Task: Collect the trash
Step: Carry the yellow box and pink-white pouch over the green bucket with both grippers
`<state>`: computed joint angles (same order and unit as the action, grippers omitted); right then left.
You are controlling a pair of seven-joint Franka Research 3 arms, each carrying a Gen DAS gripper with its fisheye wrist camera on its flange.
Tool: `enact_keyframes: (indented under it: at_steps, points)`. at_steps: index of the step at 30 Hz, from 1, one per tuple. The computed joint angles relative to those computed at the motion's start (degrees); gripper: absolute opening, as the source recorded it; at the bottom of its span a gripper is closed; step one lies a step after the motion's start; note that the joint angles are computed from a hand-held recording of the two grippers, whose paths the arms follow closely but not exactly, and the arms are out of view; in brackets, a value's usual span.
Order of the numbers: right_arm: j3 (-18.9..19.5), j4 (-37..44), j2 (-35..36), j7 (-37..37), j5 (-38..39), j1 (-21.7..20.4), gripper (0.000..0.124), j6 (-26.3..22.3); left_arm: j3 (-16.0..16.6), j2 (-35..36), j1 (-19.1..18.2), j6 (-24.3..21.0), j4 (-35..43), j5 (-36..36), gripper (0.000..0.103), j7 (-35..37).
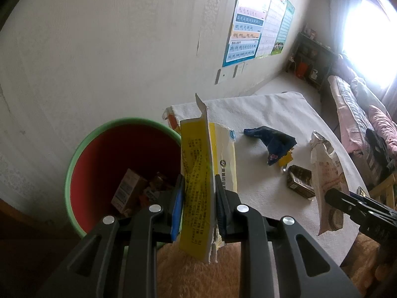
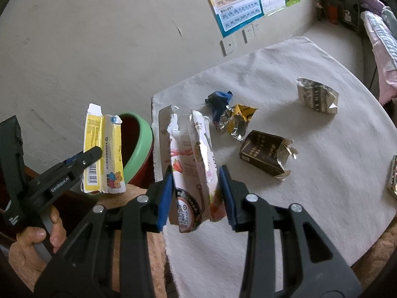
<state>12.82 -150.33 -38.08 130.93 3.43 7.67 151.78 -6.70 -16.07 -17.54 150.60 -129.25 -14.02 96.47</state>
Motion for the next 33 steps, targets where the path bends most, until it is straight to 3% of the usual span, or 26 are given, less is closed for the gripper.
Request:
enact_keyframes:
  at_steps: [9, 19, 33]
  points:
    - [-1.02, 2.24, 4.41, -2.46, 1.15, 1.67, 0.036, 2.69, -0.02, -0.29, 2.09, 0.58, -0.28, 3.28, 0.021, -2.81]
    - [-2.5, 10.22, 15.15, -8.48, 3.78, 5.82, 0.036, 6.73, 0.85, 0.22, 4.95, 1.13, -0.7, 6.94, 0.021, -5.68]
    - [-4.21, 23.82, 29.85, -14.97, 5.82, 11.09, 0.036, 5.69, 1.77, 3.15, 8.87, 0.48, 0.37, 8.48, 0.021, -7.96]
